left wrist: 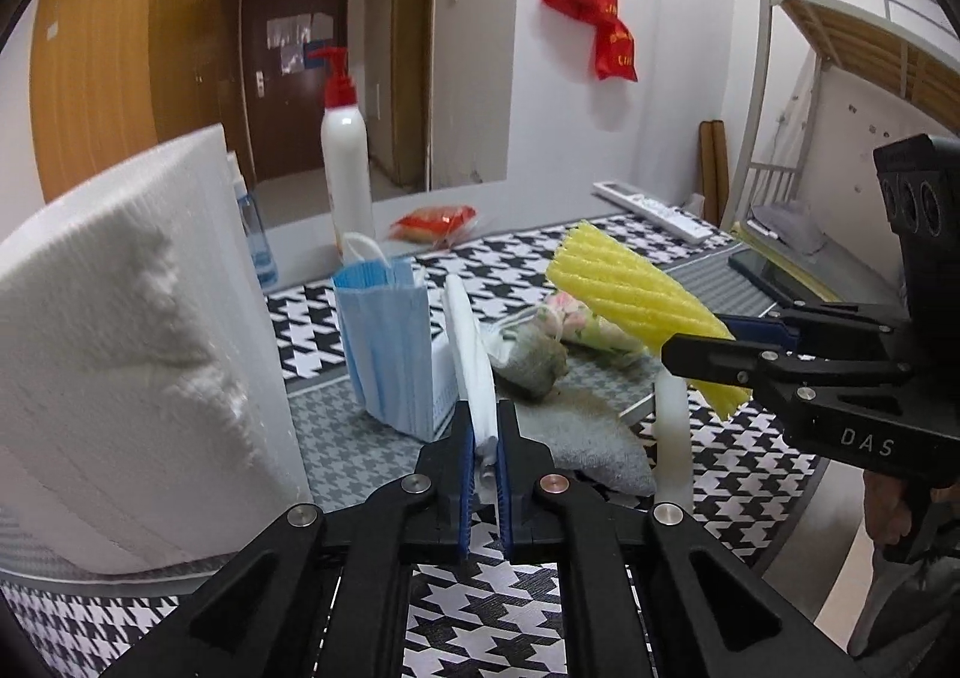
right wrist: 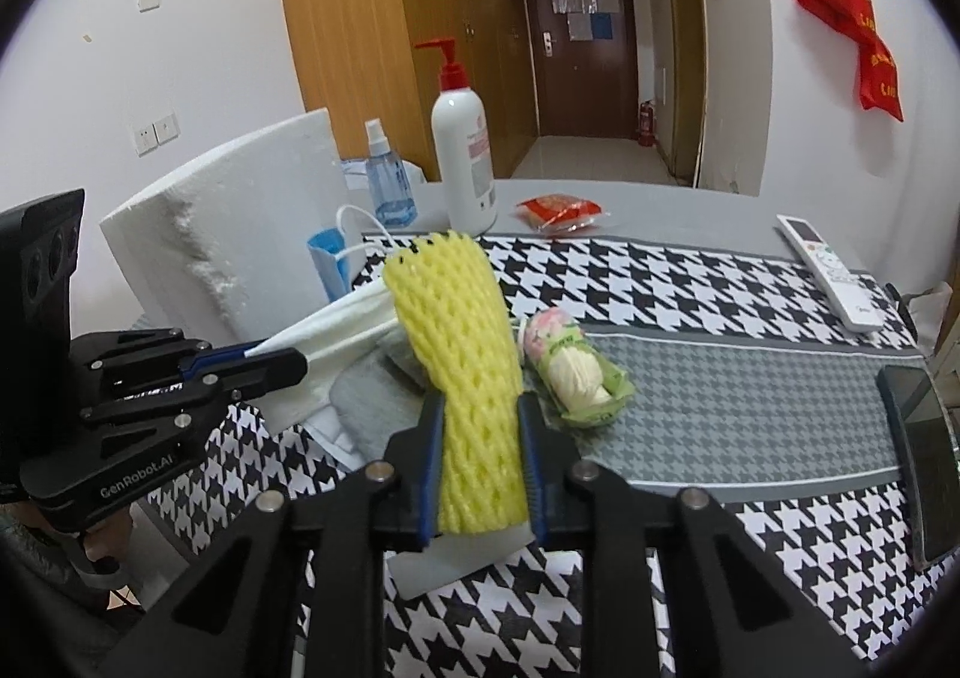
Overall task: Organize soft objects
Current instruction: 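Lift the white strip with the left gripper while the right gripper carries the yellow sleeve toward the foam box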
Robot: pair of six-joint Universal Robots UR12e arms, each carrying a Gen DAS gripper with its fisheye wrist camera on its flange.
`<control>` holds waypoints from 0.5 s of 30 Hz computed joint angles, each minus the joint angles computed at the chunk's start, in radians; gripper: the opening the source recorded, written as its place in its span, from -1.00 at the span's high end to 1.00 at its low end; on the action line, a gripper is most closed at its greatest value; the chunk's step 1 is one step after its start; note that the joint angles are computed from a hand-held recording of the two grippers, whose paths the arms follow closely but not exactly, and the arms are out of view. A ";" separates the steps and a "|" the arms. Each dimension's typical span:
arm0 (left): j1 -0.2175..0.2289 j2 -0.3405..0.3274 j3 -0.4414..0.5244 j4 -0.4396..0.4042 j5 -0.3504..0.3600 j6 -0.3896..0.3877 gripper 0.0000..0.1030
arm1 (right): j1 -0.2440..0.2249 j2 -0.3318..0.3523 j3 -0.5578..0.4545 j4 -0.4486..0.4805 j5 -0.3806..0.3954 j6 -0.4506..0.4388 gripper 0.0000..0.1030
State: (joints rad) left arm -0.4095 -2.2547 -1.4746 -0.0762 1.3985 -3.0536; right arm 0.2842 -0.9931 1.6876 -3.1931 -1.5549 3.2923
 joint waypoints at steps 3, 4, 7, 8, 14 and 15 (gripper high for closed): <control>0.002 0.006 -0.007 0.021 0.000 0.003 0.88 | 0.003 -0.003 0.003 -0.014 -0.009 -0.001 0.47; 0.001 0.007 -0.008 0.028 0.003 0.005 0.88 | 0.003 -0.003 0.003 -0.017 -0.010 0.000 0.47; -0.001 0.010 -0.011 0.049 0.009 0.007 0.88 | 0.006 -0.010 0.011 -0.032 -0.017 0.001 0.47; -0.002 0.011 -0.012 0.057 0.013 0.007 0.88 | 0.006 -0.012 0.013 -0.036 -0.019 0.002 0.47; -0.007 0.018 -0.015 0.099 0.023 0.018 0.88 | 0.012 -0.018 0.018 -0.059 -0.032 -0.001 0.47; -0.007 0.018 -0.014 0.105 0.024 0.021 0.88 | 0.013 -0.019 0.019 -0.064 -0.033 -0.002 0.47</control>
